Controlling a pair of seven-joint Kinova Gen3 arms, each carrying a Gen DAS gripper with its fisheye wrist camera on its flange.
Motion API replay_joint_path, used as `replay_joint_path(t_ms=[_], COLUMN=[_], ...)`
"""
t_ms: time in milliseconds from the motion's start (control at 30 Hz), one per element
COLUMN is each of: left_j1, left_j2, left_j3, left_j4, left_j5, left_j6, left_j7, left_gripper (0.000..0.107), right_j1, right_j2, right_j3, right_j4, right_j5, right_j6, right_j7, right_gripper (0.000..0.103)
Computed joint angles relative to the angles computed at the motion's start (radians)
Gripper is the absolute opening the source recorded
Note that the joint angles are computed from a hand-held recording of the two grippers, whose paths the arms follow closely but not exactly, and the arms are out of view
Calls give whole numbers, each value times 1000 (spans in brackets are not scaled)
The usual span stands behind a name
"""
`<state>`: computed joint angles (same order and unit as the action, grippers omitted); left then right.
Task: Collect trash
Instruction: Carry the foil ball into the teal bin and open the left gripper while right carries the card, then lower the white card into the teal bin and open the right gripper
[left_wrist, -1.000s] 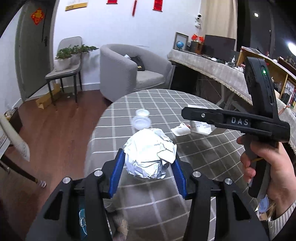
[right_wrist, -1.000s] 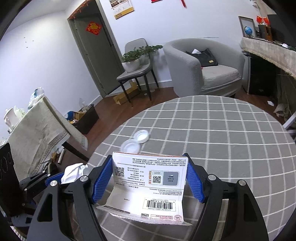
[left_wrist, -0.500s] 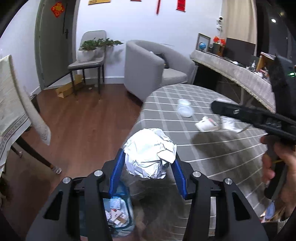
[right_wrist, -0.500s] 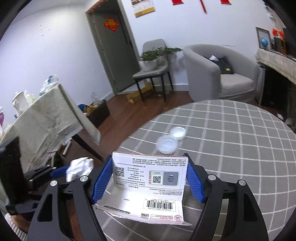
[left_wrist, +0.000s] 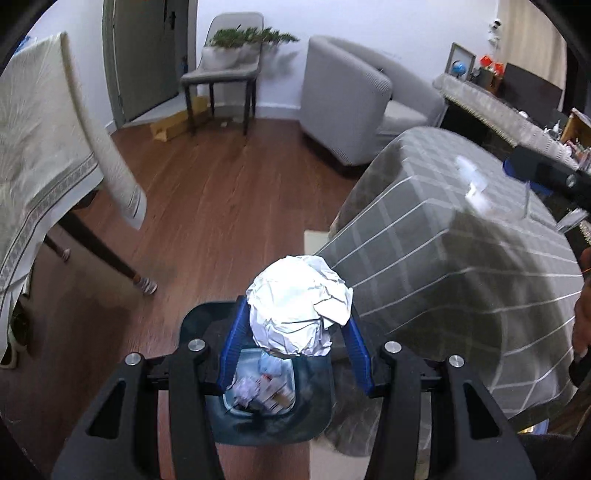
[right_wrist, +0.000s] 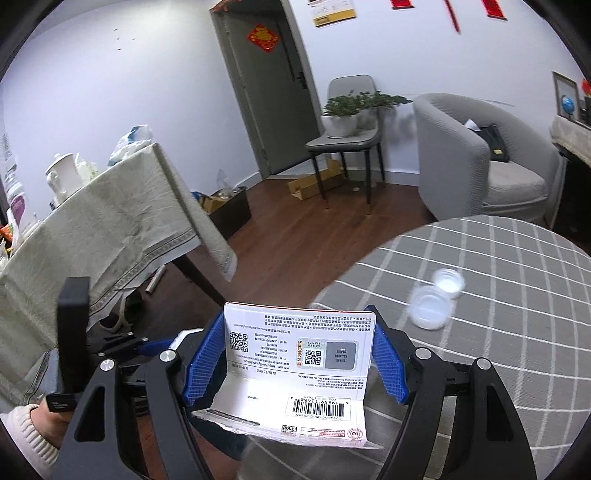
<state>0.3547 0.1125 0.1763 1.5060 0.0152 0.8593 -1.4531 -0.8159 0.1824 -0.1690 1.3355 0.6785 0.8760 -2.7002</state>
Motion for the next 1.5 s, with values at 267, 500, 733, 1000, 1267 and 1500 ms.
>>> replay_joint_path(t_ms=[267, 500, 733, 1000, 1267, 1500], left_j1=[-39, -92, -119, -172, -203, -228], left_j2=[29, 35, 4, -55, -100, -135], left_j3=[-17, -34, -49, -68, -79, -97], left_j4=[-23, -25, -10, 35, 60, 78], left_j5=[21, 82, 83, 129, 166, 228], left_j6=[114, 175, 177, 120, 80, 43], left_j7=[-54, -121, -115, -156, -204, -270], left_gripper=[53, 63, 65, 61, 50, 40], right_j1=[-25, -64, -83, -78, -82, -90], right_j2=[96, 176, 257, 351, 437, 532], right_j3=[17, 57, 87, 102, 116, 123], right_j4=[-118, -216, -318, -430, -535, -662], right_j5=[-67, -138, -220, -330, -404, -457], right_j6=[-15, -5, 45, 123, 202, 307], right_j7=[85, 163, 232, 313, 371, 423], right_gripper=[75, 75, 75, 75, 75, 75])
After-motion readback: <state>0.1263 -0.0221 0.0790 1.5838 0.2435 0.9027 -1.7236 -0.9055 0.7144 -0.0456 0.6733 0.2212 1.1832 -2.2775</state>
